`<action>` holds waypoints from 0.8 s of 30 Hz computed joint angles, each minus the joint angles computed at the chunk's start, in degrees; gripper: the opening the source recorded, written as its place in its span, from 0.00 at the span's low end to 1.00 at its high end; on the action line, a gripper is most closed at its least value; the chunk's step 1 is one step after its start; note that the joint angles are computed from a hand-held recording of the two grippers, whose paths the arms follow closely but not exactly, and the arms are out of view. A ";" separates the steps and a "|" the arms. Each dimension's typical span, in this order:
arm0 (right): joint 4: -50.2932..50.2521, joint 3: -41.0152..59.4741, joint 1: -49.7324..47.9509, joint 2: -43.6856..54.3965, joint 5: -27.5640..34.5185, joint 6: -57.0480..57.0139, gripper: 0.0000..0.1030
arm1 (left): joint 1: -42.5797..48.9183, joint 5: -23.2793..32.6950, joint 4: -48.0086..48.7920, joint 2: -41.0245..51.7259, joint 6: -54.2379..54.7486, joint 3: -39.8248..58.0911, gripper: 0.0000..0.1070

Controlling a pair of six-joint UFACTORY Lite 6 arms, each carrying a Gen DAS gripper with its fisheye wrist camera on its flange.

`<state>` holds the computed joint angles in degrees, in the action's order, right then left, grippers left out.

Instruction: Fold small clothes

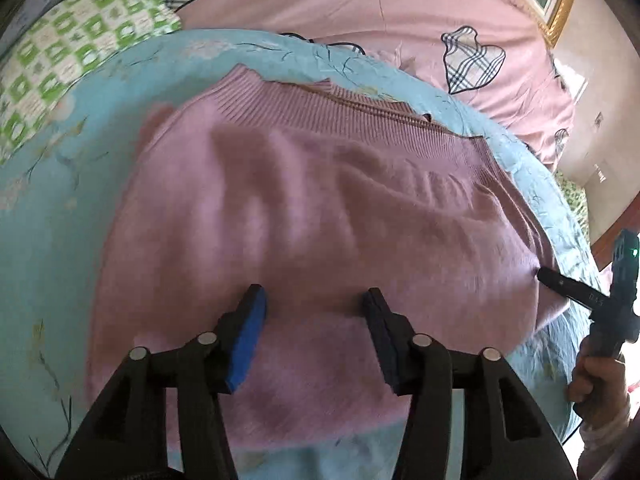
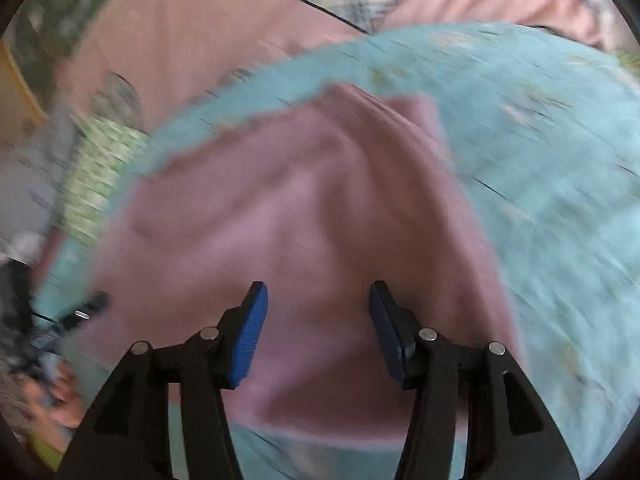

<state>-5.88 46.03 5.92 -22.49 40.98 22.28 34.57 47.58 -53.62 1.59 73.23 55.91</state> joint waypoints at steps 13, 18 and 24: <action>22.48 11.23 0.28 6.14 -2.77 -20.36 0.52 | 21.98 18.63 2.29 -5.24 0.00 -2.65 0.53; 42.68 34.16 3.15 35.95 2.83 -40.20 0.53 | 17.98 15.71 1.89 -4.50 -1.02 -3.08 0.54; 33.46 65.40 3.99 67.72 9.57 -28.54 0.50 | 17.53 13.60 2.42 -0.60 0.52 -2.86 0.54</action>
